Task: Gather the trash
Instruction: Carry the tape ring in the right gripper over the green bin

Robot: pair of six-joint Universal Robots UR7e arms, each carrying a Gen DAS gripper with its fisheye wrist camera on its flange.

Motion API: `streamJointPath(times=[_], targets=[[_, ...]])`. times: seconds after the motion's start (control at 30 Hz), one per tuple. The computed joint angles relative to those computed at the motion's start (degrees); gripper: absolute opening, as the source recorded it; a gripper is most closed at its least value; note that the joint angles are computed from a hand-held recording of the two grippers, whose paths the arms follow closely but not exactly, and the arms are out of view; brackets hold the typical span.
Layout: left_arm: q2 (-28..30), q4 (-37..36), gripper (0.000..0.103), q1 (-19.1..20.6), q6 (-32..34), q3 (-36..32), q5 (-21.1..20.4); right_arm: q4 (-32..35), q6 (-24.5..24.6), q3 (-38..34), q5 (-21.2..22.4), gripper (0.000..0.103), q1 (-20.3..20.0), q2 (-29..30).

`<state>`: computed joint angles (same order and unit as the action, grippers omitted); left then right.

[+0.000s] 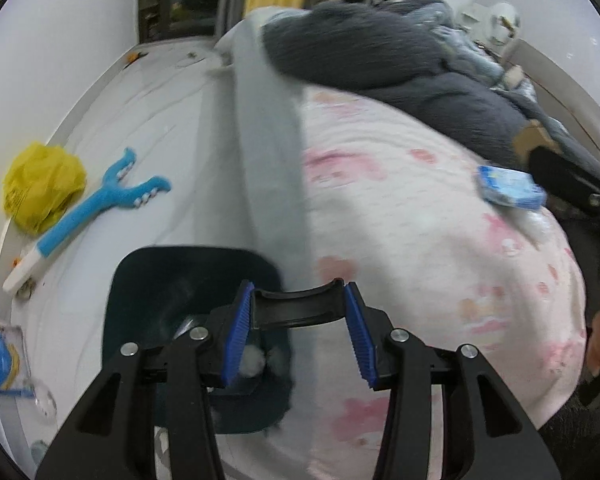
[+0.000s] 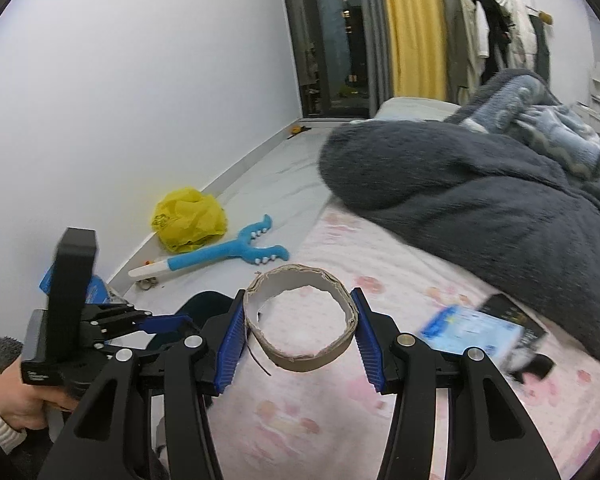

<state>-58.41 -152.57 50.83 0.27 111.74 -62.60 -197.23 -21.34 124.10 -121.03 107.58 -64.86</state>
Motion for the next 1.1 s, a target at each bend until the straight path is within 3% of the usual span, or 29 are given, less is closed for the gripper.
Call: streamJointPath(times=[0.33, 0.83, 1.0, 1.1], targets=[[-1.17, 6.41, 0.049, 4.91, -4.19, -1.91, 3.52, 2.23, 1.20, -4.09, 1.03, 0.051, 1.54, 4.84], [-1.80, 19.14, 0.050, 11.03, -10.19, -6.35, 2.17, 6.74, 2.39, -10.31, 3.67, 0.051, 2.63, 11.79], [-2.43, 20.66, 0.051, 12.20, -10.29, -6.78, 1.14, 8.33, 2.69, -12.19, 3.59, 0.051, 2.95, 14.25], [-3.21, 20.95, 0.056, 12.71, -9.84, -6.67, 0.11, 9.30, 3.57, -13.17, 4.04, 0.051, 2.73, 15.38]])
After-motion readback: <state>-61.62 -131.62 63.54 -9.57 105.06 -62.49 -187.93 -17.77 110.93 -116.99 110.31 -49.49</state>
